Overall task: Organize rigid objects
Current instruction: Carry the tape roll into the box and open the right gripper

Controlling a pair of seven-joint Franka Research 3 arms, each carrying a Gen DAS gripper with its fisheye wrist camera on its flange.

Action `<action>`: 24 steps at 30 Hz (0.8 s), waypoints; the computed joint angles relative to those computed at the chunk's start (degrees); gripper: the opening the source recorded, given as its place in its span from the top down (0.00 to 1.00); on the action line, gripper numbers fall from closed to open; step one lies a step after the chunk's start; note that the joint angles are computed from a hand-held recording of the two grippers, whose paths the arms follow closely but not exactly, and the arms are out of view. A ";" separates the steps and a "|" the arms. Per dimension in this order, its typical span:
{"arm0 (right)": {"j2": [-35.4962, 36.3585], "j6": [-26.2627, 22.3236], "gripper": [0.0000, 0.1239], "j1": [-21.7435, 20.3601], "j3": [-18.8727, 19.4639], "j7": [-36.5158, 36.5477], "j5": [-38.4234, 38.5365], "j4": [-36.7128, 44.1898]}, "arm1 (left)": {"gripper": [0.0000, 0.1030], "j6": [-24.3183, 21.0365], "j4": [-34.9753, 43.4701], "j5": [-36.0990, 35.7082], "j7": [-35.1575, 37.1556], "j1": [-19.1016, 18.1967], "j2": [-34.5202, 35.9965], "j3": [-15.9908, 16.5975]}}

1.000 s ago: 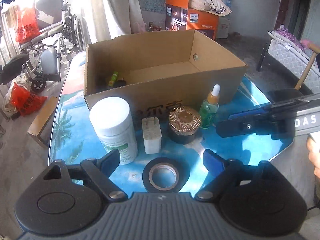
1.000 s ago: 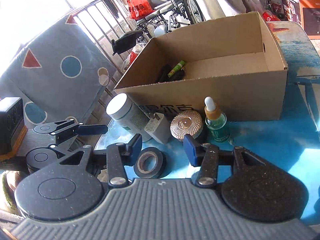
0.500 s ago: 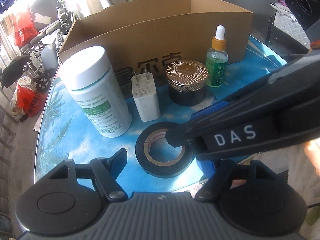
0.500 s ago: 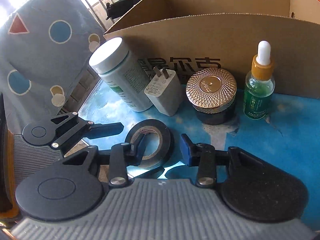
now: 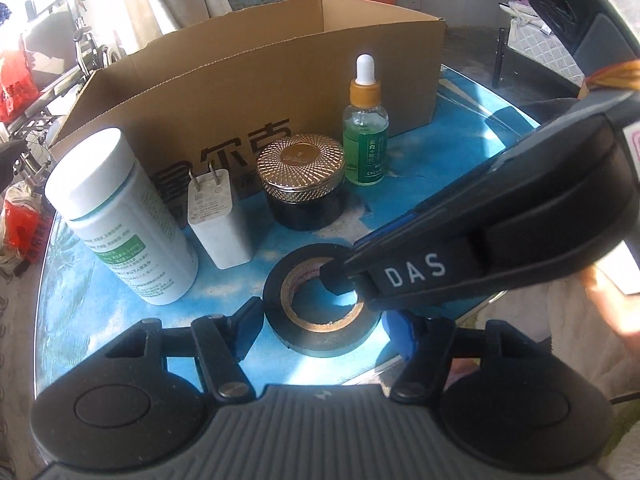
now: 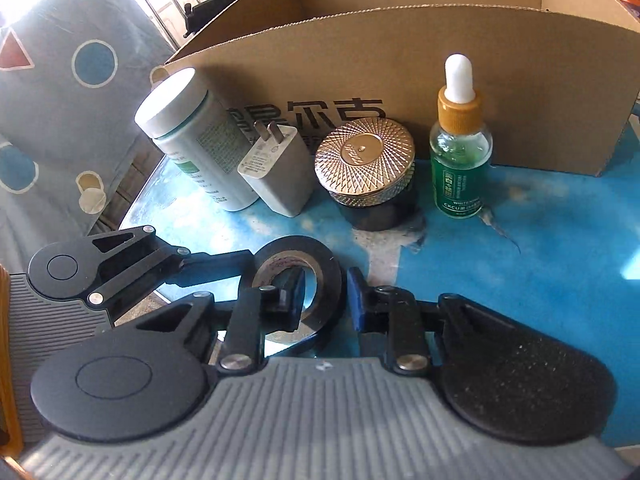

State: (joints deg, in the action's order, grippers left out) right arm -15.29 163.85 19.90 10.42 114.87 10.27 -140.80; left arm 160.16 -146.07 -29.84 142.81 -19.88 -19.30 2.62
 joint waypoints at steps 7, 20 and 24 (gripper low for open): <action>-2.38 2.23 0.84 -0.18 -0.24 1.35 1.24 -3.43 | 0.33 -3.13 1.96 0.22 -0.75 0.78 1.09 -0.98; -3.82 3.42 0.85 -1.96 1.84 3.47 -1.01 -4.83 | 0.35 -3.81 2.97 0.02 -3.67 2.75 1.81 -3.10; -5.45 3.05 0.85 -2.54 2.86 5.00 -2.29 -5.39 | 0.35 -2.54 1.38 0.41 -3.57 1.85 -0.64 -2.71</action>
